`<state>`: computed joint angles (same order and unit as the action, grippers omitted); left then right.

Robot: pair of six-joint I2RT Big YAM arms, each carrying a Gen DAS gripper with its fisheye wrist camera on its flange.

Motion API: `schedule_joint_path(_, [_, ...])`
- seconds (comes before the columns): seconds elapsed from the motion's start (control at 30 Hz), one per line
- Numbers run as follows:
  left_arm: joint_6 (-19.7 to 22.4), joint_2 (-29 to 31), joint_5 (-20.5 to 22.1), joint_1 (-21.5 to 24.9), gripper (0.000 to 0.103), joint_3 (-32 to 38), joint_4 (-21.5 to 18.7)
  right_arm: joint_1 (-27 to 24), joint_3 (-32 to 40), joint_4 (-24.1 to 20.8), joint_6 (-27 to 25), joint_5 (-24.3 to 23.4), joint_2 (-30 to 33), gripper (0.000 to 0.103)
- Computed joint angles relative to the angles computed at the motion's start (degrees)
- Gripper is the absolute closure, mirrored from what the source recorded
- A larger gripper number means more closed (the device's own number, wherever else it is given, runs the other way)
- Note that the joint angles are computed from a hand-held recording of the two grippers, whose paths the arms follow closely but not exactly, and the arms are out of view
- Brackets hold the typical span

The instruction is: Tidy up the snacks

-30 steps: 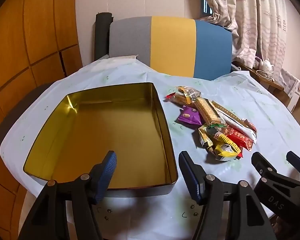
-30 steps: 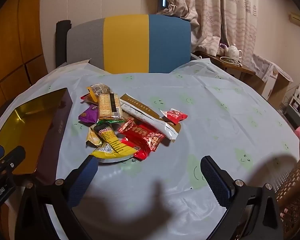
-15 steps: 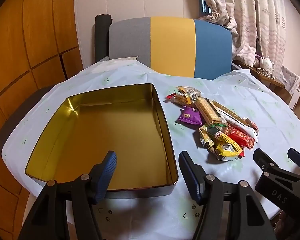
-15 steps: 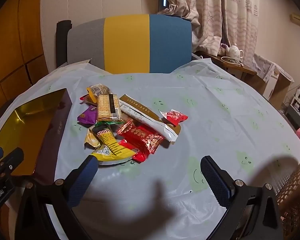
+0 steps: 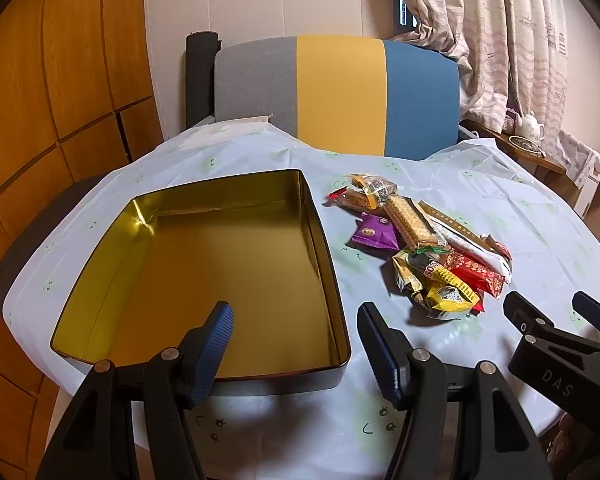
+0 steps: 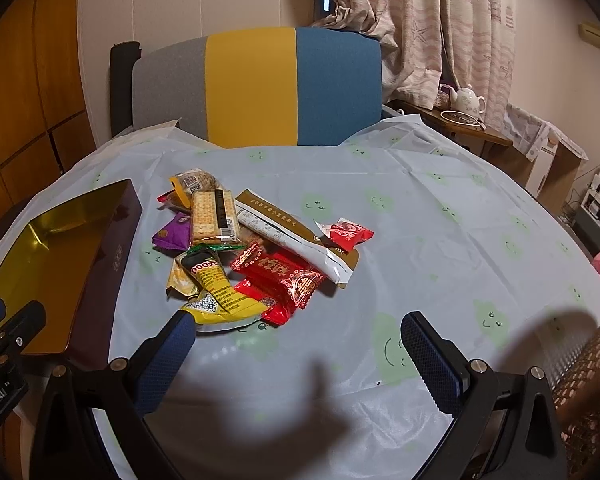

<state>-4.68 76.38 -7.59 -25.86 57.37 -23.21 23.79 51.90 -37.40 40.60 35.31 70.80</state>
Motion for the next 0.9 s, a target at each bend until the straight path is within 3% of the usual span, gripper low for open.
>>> schedule_joint_path(0.9, [1.13,-0.45,-0.42,-0.85,0.037,-0.44,0.35,-0.79,-1.09,0.79,0.19,-0.13,-1.24,0.000])
